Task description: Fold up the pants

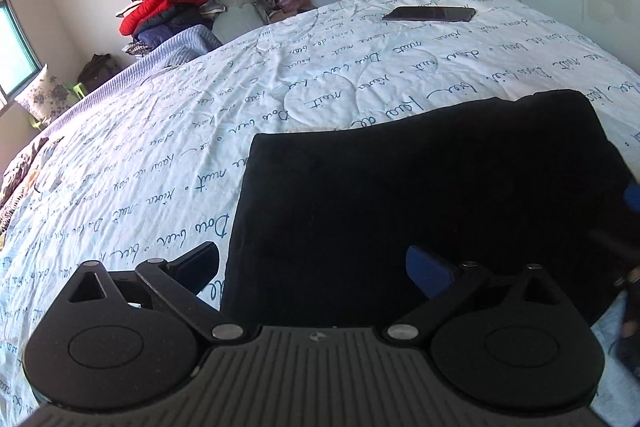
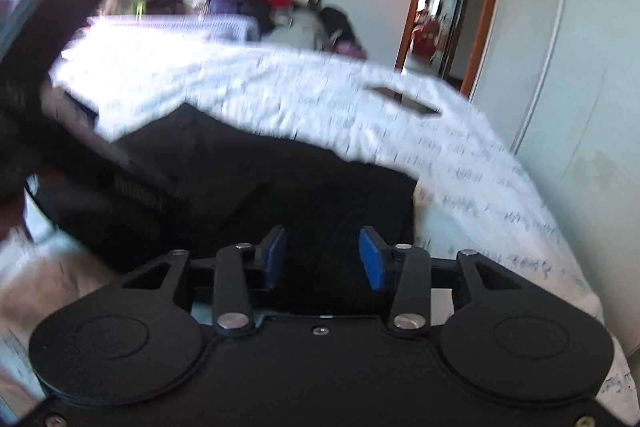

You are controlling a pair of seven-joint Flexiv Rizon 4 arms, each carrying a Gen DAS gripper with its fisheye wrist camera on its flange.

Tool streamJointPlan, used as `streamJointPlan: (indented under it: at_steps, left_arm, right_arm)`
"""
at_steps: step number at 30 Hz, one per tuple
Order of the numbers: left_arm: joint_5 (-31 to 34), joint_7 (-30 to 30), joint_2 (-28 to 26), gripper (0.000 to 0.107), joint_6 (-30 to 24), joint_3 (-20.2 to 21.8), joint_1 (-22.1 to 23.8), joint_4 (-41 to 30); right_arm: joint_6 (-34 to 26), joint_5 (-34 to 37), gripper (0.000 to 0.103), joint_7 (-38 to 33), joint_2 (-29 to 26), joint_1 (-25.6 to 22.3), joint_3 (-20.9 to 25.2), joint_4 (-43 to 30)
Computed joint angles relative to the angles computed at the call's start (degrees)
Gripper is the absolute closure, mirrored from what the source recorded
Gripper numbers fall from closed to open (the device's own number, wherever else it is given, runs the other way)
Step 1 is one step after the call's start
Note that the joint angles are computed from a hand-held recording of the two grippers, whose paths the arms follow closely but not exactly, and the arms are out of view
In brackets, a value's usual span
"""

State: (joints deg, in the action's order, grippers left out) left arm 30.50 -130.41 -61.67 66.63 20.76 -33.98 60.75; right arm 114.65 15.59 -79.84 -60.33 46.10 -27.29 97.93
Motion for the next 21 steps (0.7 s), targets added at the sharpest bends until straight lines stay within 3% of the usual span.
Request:
streamJointPlan:
  at_steps: [3, 6, 12, 15, 17, 21]
  left_arm:
    - [0.01, -0.08, 1.13, 0.005, 1.28, -0.33, -0.03, 1.91]
    - [0.17, -0.72, 2.20, 0.005, 1.82, 0.14, -0.61, 3.75]
    - [0.05, -3.10, 5.33, 0.006, 4.05, 0.82, -1.78, 9.09]
    - [0.90, -4.77, 6.75, 0.005, 4.61, 2.17, -3.19, 11.49]
    - [1.53, -5.74, 7.63, 0.005, 5.07, 2.73, -3.82, 12.91]
    - [2.94, -7.23, 10.31, 0.006, 7.08, 3.55, -4.35, 17.20]
  right_arm:
    - [1.54, 3.02, 0.061, 1.14, 1.12, 2.12, -1.22, 2.05]
    - [6.29, 2.83, 0.059, 0.82, 4.58, -0.86, 4.36, 4.27]
    - [12.36, 1.77, 0.034, 1.26, 9.37, -8.22, 17.08, 7.67]
    - [12.80, 4.44, 0.025, 0.18, 9.76, -7.08, 17.06, 8.30]
    - [13.35, 5.66, 0.024, -0.88, 9.32, -6.58, 16.69, 8.21]
    - [15.32, 3.36, 0.026, -0.51, 9.31, -10.41, 20.38, 8.92]
